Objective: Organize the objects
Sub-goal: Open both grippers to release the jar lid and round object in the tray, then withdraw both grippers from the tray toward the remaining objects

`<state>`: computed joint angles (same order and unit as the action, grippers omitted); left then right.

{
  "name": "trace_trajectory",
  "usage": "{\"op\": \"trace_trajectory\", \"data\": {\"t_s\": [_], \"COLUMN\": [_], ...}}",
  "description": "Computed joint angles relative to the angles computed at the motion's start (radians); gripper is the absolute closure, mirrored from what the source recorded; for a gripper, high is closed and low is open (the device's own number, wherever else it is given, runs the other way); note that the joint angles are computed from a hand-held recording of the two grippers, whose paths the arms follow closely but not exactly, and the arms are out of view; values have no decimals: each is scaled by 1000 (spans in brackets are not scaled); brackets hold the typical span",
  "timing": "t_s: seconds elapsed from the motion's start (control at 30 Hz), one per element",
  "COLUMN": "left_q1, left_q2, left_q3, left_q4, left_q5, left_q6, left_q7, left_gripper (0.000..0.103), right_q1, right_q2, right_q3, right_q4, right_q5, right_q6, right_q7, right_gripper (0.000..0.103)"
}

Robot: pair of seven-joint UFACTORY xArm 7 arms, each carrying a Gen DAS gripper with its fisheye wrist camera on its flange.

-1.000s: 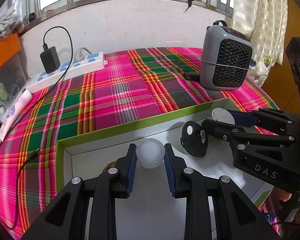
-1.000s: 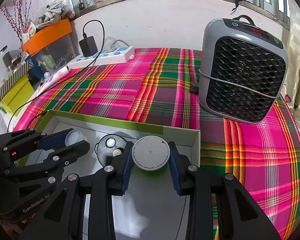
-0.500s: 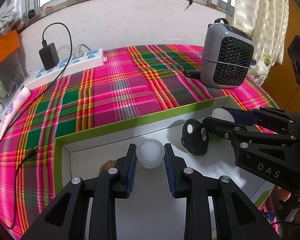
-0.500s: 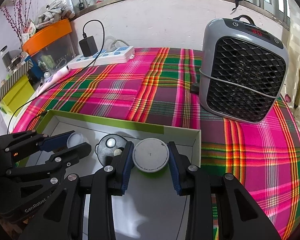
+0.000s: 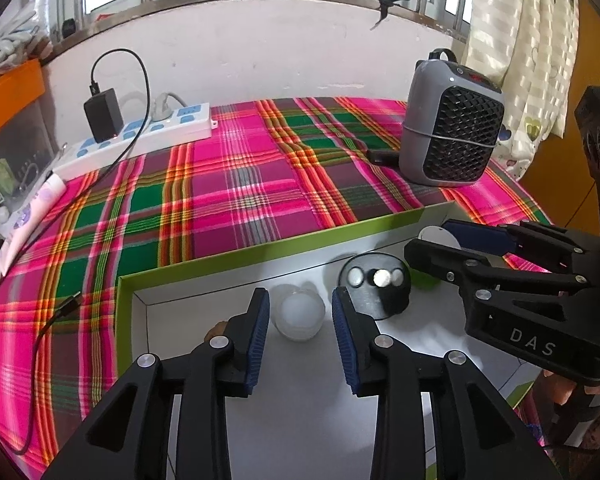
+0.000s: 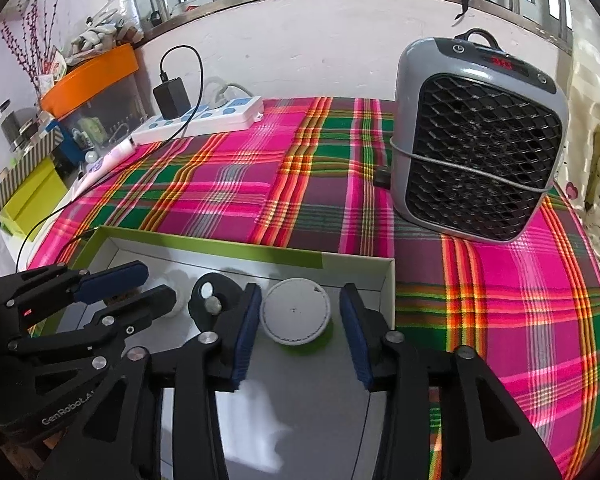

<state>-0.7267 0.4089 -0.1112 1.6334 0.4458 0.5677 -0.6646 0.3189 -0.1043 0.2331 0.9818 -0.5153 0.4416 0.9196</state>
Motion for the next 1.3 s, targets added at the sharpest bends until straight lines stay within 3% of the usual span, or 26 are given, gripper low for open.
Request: {"op": "trace_trajectory", "data": {"t_s": [0.33,1.3], "left_q1": [-1,6], "left_q2": [-36,-175], "left_q3": [-2,-40], "left_q4": [-38,-186], "left_q5": [17,191], "left_q6": [-8,-11], "left_q7": [-34,-244], "left_gripper": [69,68], "right_q1": [-7,-29], "right_q2": [-28,-144], "right_q3": [13,93], "right_q4": [-16,-92], "right_q5": [-33,-75], "right_q6": [8,28], "right_q7": [52,170], "right_gripper": [59,59]}}
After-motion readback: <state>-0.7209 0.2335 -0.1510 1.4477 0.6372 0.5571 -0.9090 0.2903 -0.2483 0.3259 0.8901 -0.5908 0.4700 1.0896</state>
